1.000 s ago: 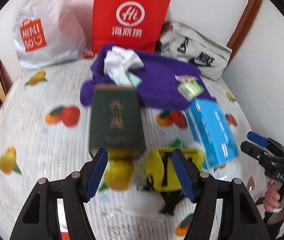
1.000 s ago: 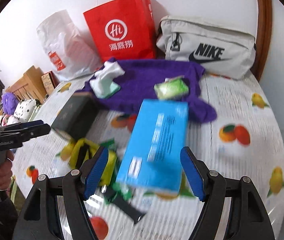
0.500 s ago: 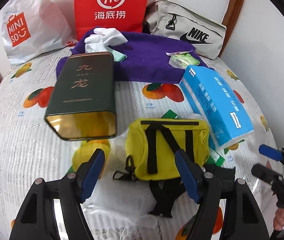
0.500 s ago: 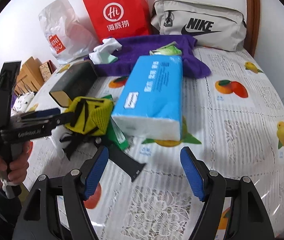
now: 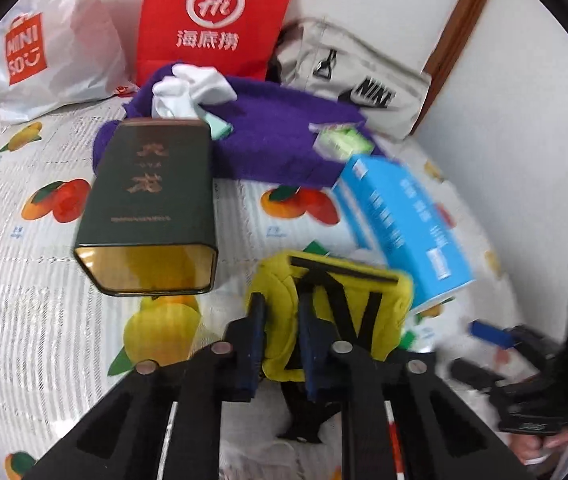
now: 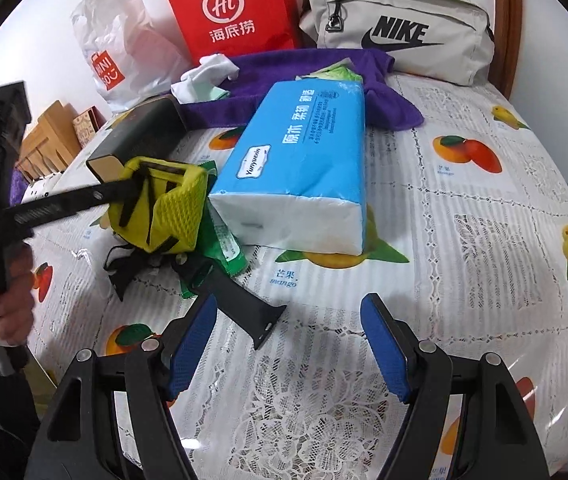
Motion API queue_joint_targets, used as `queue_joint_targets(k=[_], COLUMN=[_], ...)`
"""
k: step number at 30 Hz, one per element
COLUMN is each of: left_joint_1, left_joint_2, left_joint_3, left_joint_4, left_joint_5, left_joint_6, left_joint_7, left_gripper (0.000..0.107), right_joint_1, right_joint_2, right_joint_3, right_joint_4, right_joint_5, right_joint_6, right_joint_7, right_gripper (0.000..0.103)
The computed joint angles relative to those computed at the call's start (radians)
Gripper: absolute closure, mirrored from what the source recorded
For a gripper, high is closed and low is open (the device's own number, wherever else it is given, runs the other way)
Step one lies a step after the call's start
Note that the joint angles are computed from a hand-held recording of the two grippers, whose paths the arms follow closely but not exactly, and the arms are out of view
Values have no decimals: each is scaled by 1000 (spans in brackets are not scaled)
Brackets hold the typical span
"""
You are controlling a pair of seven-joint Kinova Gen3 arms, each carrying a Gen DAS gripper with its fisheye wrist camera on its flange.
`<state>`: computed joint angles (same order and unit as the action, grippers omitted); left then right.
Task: Organize soft objects
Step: 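Reach down and grasp the yellow-and-black bag with the left tool, then lower the right tool and grasp the black watch strap while the left tool holds the yellow bag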
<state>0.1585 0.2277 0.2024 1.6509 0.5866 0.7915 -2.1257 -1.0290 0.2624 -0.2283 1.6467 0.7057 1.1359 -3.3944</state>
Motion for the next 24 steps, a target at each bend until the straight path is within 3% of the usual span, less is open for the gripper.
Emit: queue_joint_targets(k=[11, 18, 21, 23, 24], left_joint_1=[-23, -75, -96, -99, -103], left_joint_2=[-104, -126, -114, -109, -108], left_joint_3=[-60, -102, -105, -103, -102], left_joint_4=[45, 92, 96, 100, 105], left_joint_5=[-56, -79, -54, -54, -49], left_joint_6=[9, -7, 8, 4, 3], left_joint_7=[48, 73, 63, 66, 59], left_gripper=[97, 97, 97, 97, 97], right_joint_1=[-10, 4, -41, -35, -34], right_joint_2=[28, 108, 134, 119, 115], right_joint_3=[6, 29, 55, 47, 45], right_joint_4=[-18, -87, -115, -108, -113], right_joint_5=[28, 6, 10, -14, -37], right_joint_6=[-28, -34, 9, -6, -3], right_joint_7=[60, 233, 299, 305, 310], right_gripper=[29, 31, 46, 68, 72])
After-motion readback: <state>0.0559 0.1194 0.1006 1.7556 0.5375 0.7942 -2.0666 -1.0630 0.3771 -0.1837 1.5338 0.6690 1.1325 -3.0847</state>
